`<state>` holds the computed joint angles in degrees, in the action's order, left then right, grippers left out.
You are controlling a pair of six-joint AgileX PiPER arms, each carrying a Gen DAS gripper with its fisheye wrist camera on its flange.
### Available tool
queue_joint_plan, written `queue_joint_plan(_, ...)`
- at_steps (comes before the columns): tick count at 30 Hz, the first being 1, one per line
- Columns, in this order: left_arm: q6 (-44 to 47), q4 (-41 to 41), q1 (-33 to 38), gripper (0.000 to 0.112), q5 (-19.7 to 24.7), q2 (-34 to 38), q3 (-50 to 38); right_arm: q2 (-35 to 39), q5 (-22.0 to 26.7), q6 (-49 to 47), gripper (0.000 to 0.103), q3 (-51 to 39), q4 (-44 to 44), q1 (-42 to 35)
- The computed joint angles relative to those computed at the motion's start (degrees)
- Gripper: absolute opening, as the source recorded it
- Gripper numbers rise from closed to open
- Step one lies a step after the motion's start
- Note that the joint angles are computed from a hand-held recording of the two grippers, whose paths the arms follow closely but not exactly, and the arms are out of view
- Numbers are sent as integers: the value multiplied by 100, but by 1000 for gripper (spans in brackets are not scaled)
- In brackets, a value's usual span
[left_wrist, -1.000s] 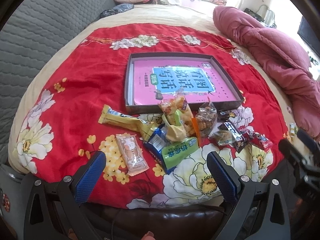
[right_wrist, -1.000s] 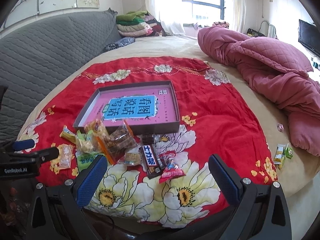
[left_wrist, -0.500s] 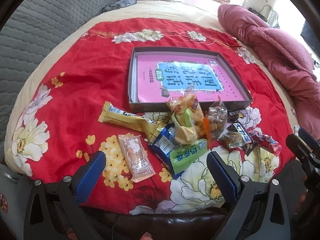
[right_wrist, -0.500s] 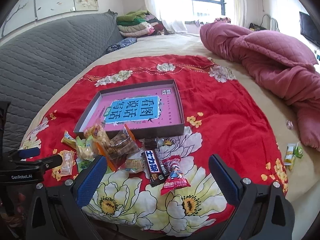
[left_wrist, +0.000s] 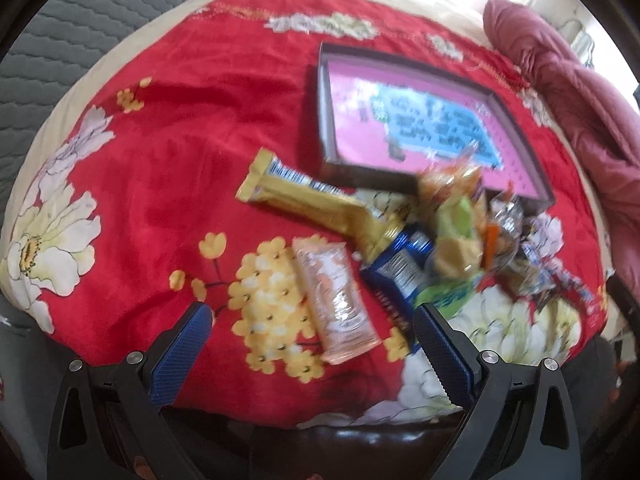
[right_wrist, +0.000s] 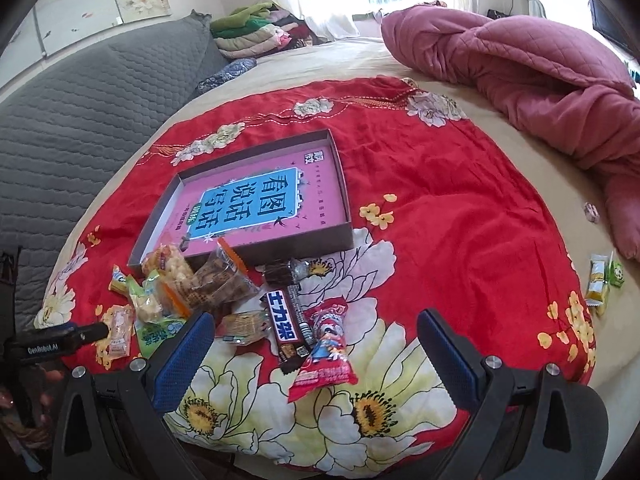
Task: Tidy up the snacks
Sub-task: 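Grasp the red sausage stick with the right tool while the left tool grasps the peach cake packet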
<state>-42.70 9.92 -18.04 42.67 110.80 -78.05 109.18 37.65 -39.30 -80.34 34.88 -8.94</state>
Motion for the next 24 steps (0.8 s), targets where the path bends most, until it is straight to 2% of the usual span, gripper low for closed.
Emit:
queue_joint_plan(8,265,-507,268,101,-65,381,-149,471,393,194,101,-460,-241,5)
queue_joint_plan(15,160,-510,256,101,-101,655,-294,742,492,545,101,-662,-679,109)
queue_joint_plan(17,261,-708,292,101,-312,645,-197,862,588,738,98,-816,-910,164)
queue_joint_plan(20,138,-491,219,100,-307,708,-268,971,552,996,91,-928,-1283,271)
queue_joint_plan(24,60,-427,197,97,-445,663,-191,1071,510,1232,77,-1050,-1629,333)
